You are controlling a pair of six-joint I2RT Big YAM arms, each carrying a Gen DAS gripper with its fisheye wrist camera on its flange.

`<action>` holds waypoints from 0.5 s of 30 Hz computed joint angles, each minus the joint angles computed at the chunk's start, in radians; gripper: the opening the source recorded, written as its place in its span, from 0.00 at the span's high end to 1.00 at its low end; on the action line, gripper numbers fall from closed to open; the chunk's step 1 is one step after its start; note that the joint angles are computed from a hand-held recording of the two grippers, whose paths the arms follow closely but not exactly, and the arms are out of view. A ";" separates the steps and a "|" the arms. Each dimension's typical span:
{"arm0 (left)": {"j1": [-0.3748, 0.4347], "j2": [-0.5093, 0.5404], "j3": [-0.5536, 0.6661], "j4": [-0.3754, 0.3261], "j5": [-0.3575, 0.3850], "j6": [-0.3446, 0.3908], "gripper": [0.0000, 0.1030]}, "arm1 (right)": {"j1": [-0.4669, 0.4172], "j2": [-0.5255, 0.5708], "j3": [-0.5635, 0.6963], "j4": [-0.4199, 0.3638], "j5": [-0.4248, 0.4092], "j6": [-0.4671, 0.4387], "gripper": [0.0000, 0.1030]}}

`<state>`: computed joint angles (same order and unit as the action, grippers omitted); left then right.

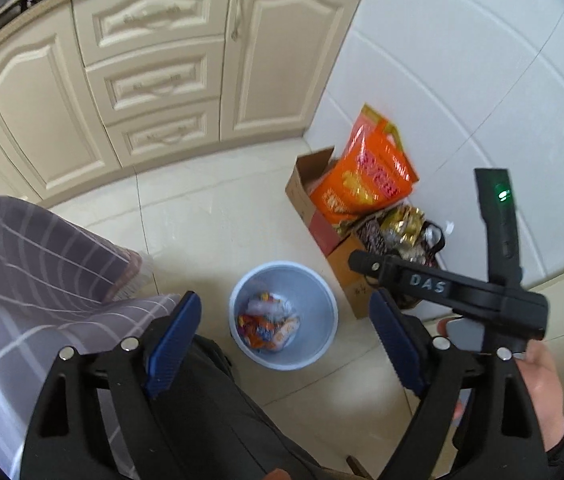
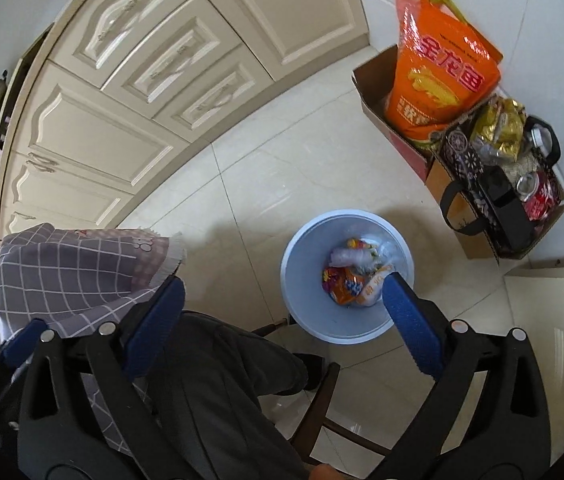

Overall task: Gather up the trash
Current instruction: 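Open both tools to drop the items into the bin, then move both tools back over the table toward the green wrapper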

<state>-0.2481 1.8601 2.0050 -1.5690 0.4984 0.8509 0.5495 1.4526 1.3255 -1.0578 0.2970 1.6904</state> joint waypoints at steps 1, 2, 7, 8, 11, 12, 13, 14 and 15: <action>0.007 -0.002 0.012 -0.006 0.015 -0.001 0.18 | 0.000 0.002 0.015 -0.011 0.007 -0.007 0.06; 0.018 0.000 0.033 -0.018 0.033 -0.002 0.18 | 0.002 0.006 0.034 -0.023 0.019 -0.014 0.06; 0.064 0.002 0.111 -0.043 0.103 -0.007 0.18 | 0.017 0.038 0.161 -0.097 0.091 -0.066 0.06; 0.077 0.004 0.130 -0.045 0.120 -0.011 0.18 | 0.019 0.045 0.184 -0.108 0.104 -0.076 0.06; 0.110 0.010 0.177 -0.044 0.151 -0.027 0.18 | 0.028 0.078 0.281 -0.147 0.150 -0.120 0.06; 0.120 0.014 0.194 -0.046 0.161 -0.032 0.18 | 0.032 0.093 0.321 -0.160 0.166 -0.141 0.06; 0.131 0.018 0.211 -0.049 0.172 -0.036 0.18 | 0.034 0.108 0.357 -0.169 0.177 -0.161 0.06; 0.145 0.023 0.232 -0.051 0.185 -0.042 0.18 | 0.037 0.122 0.387 -0.177 0.185 -0.178 0.06; 0.157 0.028 0.249 -0.052 0.193 -0.046 0.18 | 0.038 0.138 0.422 -0.183 0.192 -0.201 0.06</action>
